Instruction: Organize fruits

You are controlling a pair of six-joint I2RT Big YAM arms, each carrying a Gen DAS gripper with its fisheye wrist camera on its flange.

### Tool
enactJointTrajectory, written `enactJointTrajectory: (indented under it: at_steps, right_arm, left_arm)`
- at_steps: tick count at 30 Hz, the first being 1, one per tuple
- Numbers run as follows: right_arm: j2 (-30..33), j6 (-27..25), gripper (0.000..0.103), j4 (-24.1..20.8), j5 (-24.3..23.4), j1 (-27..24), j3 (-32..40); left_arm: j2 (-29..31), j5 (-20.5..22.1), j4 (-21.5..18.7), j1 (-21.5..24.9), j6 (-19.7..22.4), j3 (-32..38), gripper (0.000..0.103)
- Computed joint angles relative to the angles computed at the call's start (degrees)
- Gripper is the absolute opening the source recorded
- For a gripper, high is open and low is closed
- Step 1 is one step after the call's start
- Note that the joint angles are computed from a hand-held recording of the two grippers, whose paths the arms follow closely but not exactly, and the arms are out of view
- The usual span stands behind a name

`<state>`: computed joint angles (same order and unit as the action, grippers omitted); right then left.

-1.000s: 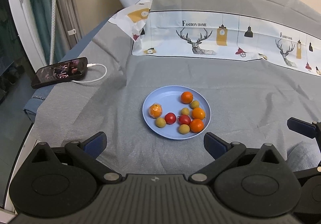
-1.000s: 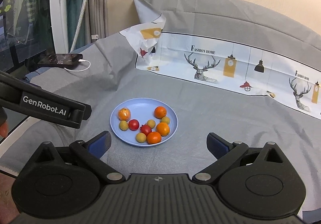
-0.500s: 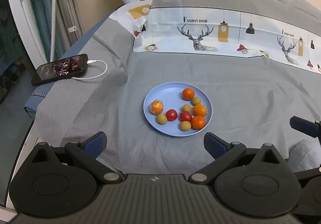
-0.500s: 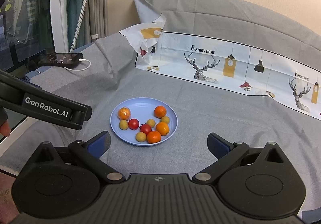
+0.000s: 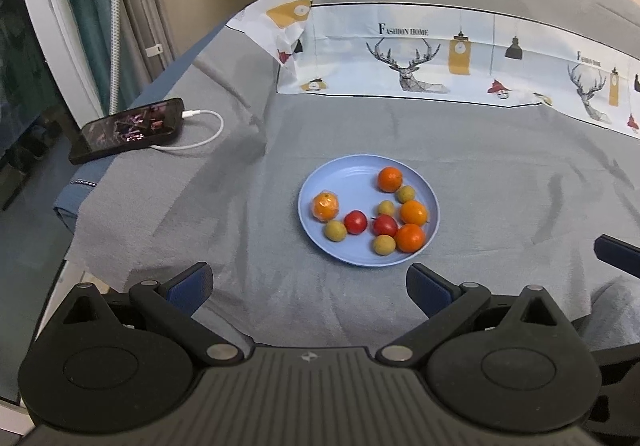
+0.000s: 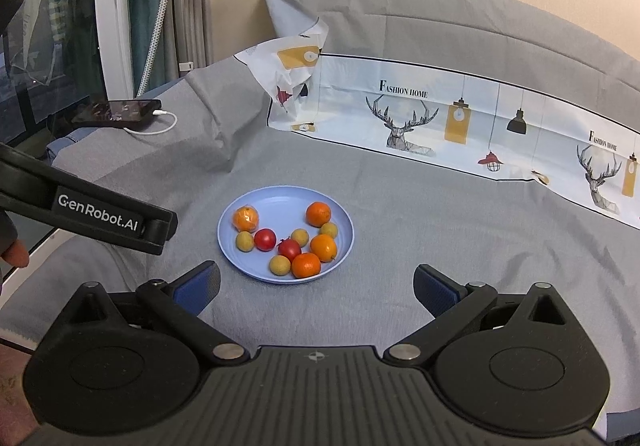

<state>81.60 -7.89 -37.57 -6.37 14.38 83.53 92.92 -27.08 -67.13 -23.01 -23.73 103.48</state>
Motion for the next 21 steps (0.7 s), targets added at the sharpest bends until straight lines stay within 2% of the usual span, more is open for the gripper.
enactJointTrajectory:
  at_steps: [6,12,15,19,21]
  right_arm:
    - [0.25,-0.03,0.102,-0.15,-0.1,-0.12,0.1]
    - [0.39,0.05,0.102,-0.19,-0.12,-0.14,0.16]
    - [0.38,0.01,0.102,-0.19,-0.1,-0.14,0.17]
    - [0.35,0.1,0.102,-0.12,-0.05,-0.14,0.05]
    - [0.29,0.16,0.102,0.1,-0.02,-0.12,-0.15]
  left_arm:
    - [0.71,0.12,-0.99,0.28,-0.47,0.8,0.103]
    - [1.66,-3.16,-2.72,-0.25,-1.42,1.87,0.103]
    - [0.96,-2.97,-1.04,-0.3,-1.01,0.7,0.103]
    - [0.49,-6.25,0.42,-0.59,-2.75,-0.27,0.103]
    - [0.82,-6.84,-0.21,-0.57,-3.03,0.27,0.103]
